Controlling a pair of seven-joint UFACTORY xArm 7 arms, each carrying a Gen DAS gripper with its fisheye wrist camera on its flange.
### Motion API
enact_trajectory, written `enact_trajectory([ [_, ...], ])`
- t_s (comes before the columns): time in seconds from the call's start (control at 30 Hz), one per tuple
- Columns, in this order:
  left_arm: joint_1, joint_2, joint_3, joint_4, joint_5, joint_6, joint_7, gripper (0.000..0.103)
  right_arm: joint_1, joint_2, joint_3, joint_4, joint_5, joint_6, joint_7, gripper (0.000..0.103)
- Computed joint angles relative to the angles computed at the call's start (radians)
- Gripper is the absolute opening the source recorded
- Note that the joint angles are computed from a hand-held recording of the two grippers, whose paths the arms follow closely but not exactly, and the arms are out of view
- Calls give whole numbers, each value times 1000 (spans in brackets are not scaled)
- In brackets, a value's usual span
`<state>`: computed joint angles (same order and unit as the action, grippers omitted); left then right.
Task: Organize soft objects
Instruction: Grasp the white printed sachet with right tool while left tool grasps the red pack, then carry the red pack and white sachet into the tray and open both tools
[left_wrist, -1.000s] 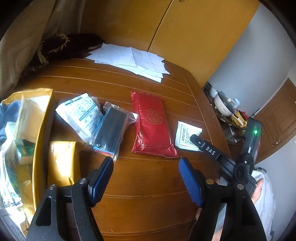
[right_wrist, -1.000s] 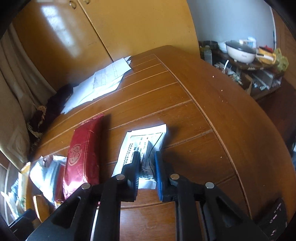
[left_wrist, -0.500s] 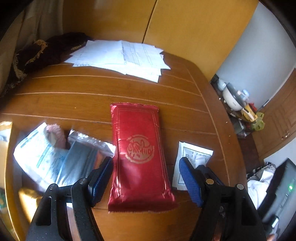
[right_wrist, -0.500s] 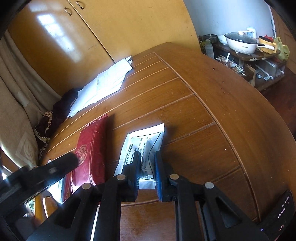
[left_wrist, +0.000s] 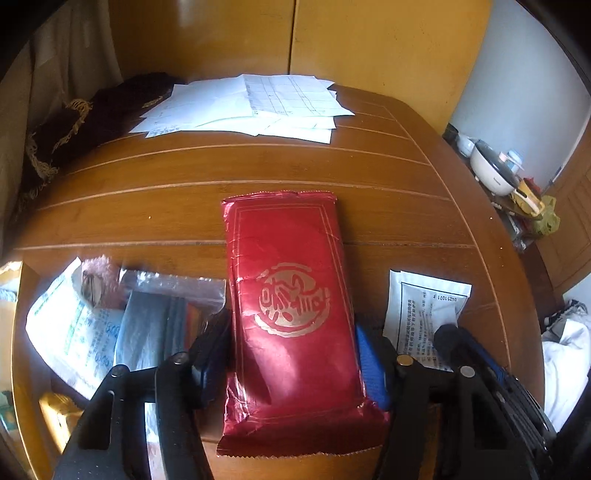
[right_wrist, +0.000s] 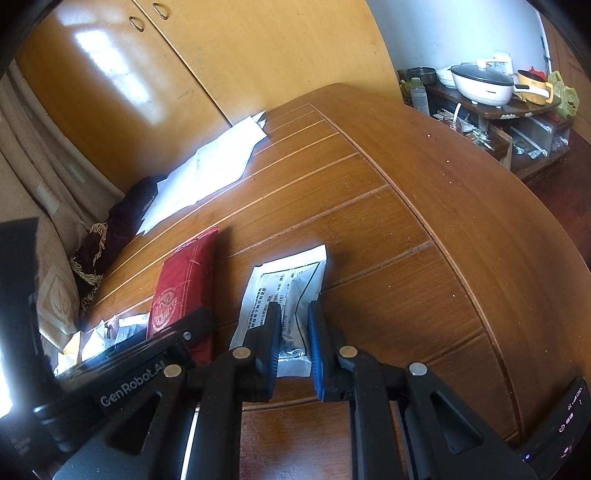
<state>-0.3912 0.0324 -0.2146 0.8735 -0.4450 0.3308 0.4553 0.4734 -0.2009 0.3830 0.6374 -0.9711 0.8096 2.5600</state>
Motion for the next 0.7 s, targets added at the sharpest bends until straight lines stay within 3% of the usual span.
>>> enact_trajectory([
  [0.07,9,-33,6,-16,-79,40,54,57,-1,-6,-1,-5,-4,-5,3,14],
  [0.17,16,-91,39,-41,-245,137,176,56,-5,-14,1,-14,-17,-15,23,14],
  [0.33,7,-212,116,-144,-420,257,345,56,-4,-6,13,-1,-42,6,26,14],
  [0.5,27,-314,176,-238,-502,357,421,55,13,19,14,34,-65,50,-3,14],
  [0.7,48,-410,204,-323,-469,381,461,55,31,38,0,53,-57,66,-20,14],
])
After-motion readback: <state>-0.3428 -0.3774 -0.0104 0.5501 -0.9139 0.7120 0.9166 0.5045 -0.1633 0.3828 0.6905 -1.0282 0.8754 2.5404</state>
